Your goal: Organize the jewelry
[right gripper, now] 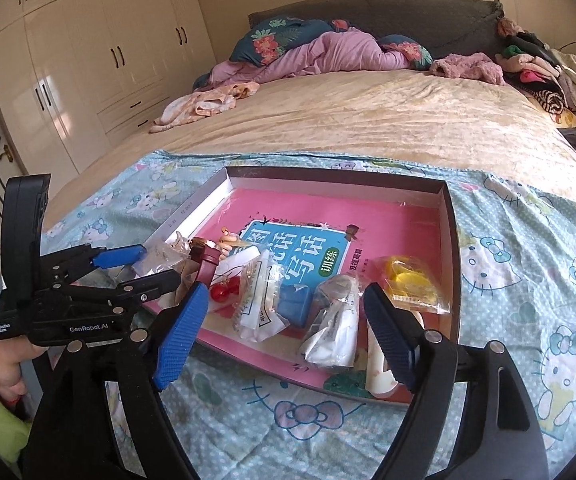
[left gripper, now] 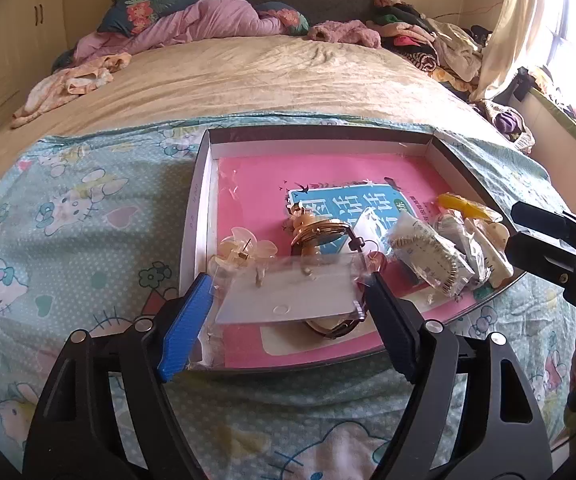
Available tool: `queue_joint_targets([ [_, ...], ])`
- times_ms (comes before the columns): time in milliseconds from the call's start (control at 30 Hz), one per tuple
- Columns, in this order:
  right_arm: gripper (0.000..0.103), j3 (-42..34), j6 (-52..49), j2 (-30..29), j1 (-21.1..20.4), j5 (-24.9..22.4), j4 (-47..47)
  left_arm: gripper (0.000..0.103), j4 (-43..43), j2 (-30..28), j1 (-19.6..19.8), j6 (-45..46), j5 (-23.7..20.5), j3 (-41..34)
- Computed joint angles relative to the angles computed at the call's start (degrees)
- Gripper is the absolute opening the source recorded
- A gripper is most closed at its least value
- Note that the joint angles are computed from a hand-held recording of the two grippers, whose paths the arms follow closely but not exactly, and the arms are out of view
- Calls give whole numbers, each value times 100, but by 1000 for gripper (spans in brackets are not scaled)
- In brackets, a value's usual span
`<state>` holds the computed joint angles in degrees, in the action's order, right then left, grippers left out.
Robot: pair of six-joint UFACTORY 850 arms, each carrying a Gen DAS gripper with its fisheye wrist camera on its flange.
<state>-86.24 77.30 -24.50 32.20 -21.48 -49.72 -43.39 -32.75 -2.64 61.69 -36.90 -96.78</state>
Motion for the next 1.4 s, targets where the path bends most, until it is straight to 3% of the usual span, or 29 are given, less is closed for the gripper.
queue_joint_targets([
  [300,79,102,204,211,125,-201,-243,78,-197,265,52,135,-42,144],
  [500,80,222,517,403,262,-341,-576,93,-427,532,112,340,-40,355],
  [600,80,292,755,507,354,-433,-796,93,-550,681,150,456,-44,493],
  [633,94,311,869,531,398,-509,-901,93,-599,726,165,504,-33,545],
  [667,99,361,1101,569,458,-605,-1139,93,-659,795,182,566,-8,625],
  [900,99,633,1552,806,752,-883,-1596,93,-1288,1285,345,1250,103,1272],
  [1200,99,1273,2866,1157,1153,-1362,-2346,93,-1952,1846,597,2073,-7,2077],
  [1400,99,1520,3212,1225,1330,-1501,-2255,93,-2262,2131,751,2456,-138,2494],
])
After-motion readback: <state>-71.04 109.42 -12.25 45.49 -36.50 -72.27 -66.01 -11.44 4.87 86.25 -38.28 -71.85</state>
